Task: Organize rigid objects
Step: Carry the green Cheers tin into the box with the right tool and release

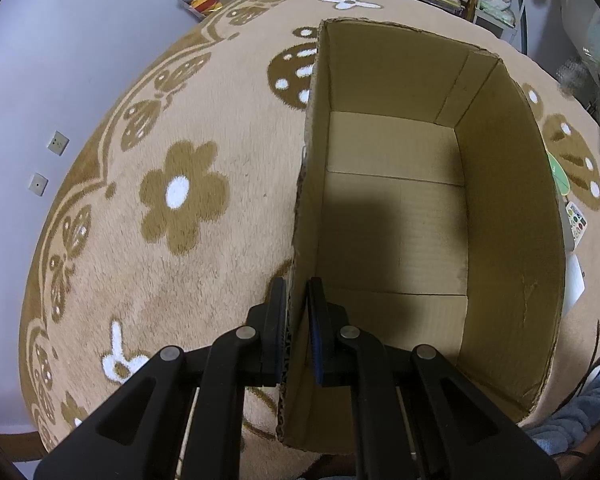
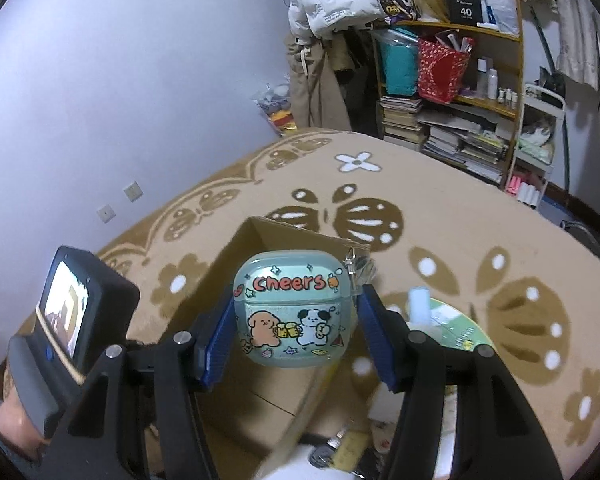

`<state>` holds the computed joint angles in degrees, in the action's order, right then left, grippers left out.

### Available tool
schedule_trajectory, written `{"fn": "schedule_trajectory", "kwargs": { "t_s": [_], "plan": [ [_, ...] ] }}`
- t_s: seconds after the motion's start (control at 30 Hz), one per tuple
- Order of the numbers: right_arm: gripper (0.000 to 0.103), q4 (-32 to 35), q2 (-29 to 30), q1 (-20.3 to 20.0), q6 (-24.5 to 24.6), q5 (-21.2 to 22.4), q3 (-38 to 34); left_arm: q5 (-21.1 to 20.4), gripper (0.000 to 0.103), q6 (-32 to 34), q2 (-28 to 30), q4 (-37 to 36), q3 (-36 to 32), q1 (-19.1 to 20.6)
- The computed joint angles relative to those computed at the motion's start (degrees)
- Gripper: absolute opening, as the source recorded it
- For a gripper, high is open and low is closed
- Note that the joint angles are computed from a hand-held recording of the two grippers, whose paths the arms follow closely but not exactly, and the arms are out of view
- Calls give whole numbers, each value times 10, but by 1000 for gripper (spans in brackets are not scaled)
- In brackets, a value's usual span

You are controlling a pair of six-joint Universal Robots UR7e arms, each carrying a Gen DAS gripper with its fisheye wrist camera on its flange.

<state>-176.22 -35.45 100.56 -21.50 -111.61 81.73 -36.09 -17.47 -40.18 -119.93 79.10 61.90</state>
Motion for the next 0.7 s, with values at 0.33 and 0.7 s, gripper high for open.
{"fn": "schedule_trajectory", "kwargs": {
  "t_s": [0.33, 0.7],
  "plan": [
    [63, 40, 16, -18, 25, 43, -20, 6, 11, 5, 8, -13, -5, 1],
    [64, 49, 26, -28, 36, 25, -22, 12, 11, 18, 12, -39, -4, 1]
  ]
}}
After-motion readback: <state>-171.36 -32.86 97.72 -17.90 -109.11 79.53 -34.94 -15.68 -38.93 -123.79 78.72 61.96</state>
